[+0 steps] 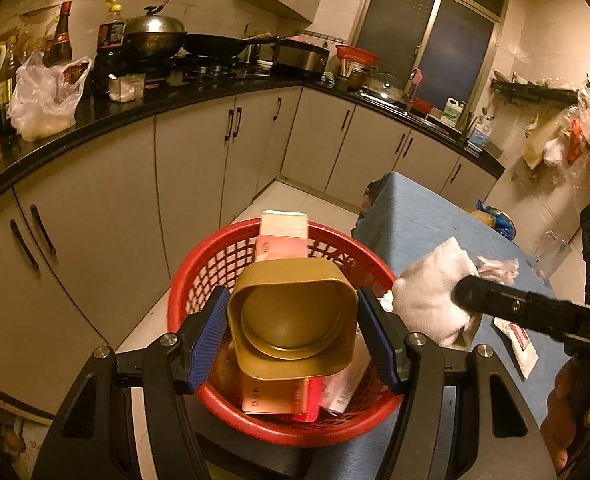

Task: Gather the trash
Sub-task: 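Lower the container and cloth into the red basket and open both grippers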

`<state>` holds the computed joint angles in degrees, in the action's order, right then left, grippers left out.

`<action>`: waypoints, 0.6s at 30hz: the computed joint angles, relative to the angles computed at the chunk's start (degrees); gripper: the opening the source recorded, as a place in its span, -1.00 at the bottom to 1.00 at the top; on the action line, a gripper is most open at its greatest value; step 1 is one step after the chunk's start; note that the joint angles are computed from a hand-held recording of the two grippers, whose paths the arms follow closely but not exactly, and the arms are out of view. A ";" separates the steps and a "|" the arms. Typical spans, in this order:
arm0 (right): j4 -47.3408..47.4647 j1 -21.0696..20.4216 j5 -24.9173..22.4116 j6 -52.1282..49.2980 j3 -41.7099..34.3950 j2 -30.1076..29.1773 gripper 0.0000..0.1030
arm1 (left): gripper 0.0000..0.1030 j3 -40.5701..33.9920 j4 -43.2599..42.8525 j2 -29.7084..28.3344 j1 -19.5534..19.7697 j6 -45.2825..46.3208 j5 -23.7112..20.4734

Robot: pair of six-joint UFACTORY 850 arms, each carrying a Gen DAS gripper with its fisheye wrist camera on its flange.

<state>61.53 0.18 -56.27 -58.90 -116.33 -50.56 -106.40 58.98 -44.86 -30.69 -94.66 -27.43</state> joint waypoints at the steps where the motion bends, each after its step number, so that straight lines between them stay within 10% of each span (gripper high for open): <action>1: -0.40 0.26 0.10 0.52 -0.92 -0.52 -0.39 | 0.23 0.28 0.14 0.13 0.15 -0.23 0.12; 18: -7.53 3.61 3.63 9.08 -10.68 -7.33 -0.16 | 0.24 0.39 -4.92 -0.98 1.18 6.35 2.12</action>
